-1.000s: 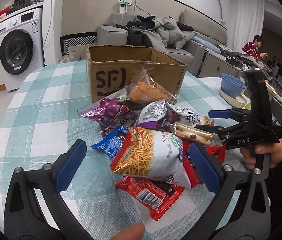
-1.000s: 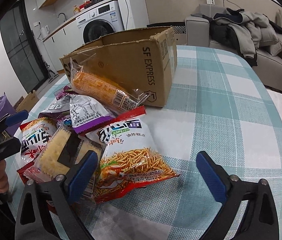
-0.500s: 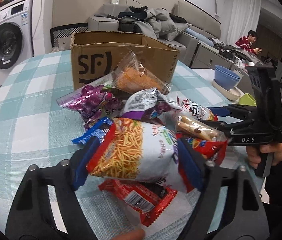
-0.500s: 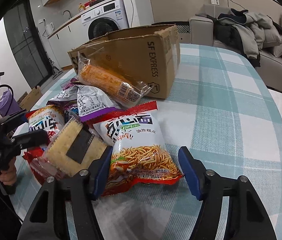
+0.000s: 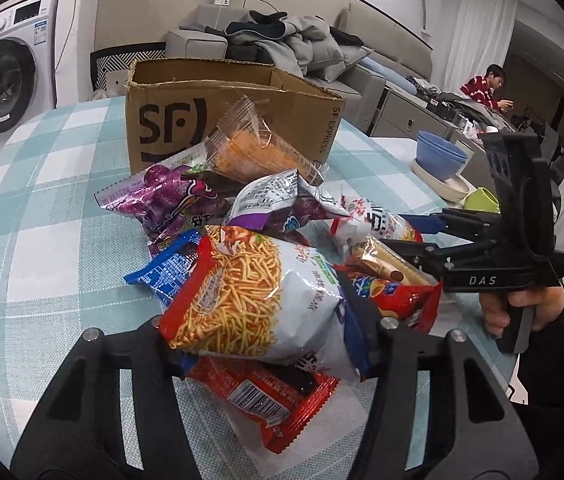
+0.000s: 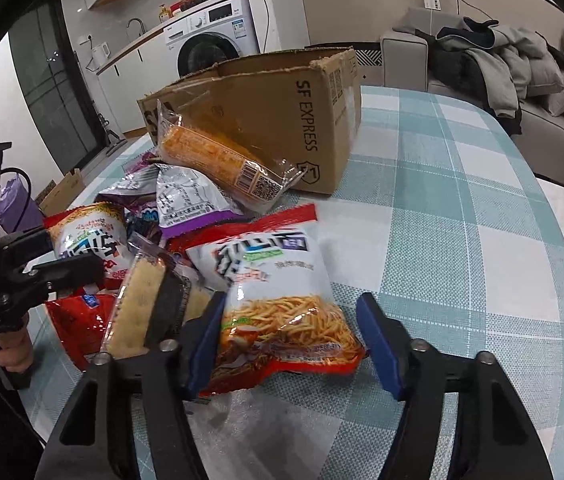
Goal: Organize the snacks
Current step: 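Grasp the red-and-white noodle-snack bag with the right gripper, then carry the noodle-snack bag into the cardboard box and open the right gripper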
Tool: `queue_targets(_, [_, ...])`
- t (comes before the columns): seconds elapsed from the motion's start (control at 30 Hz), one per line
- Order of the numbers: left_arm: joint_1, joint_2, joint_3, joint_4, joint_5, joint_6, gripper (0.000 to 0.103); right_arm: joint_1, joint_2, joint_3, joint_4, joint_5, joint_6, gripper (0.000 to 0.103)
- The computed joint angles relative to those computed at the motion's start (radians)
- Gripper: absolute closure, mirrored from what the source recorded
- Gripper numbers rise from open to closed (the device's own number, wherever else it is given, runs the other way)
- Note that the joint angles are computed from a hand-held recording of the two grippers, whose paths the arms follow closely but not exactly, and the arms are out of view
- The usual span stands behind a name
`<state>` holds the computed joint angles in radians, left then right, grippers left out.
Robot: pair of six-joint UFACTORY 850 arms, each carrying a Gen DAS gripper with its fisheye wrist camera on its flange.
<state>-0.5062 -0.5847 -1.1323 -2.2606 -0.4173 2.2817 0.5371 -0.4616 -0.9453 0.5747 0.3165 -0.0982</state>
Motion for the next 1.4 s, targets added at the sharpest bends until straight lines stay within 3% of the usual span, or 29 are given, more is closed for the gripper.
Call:
queue_targets(0.23, [0.011, 0.035, 0.042, -0.086, -0.012, 0.077, 0.051, 0.019, 0.026, 0.028, 0.067, 0.041, -0.05, 0.056])
queue_targets(0.67, [0.035, 0.123, 0.13, -0.203, -0.058, 0.196, 0.051, 0.075, 0.106, 0.1, 0.22, 0.145, -0.159, 0.057])
queue_targets(0.83, [0.043, 0.161, 0.155, -0.269, -0.06, 0.252, 0.051, 0.091, 0.15, 0.131, 0.216, 0.206, -0.123, 0.057])
queue_targets(1.13, [0.018, 0.23, 0.178, -0.627, -0.04, 0.57, 0.051, 0.137, 0.216, 0.151, 0.244, 0.347, -0.112, 0.057])
queue_targets(1.4, [0.004, 0.226, 0.098, -0.841, 0.031, 0.728, 0.051, 0.141, 0.202, 0.091, 0.318, 0.385, -0.156, 0.057])
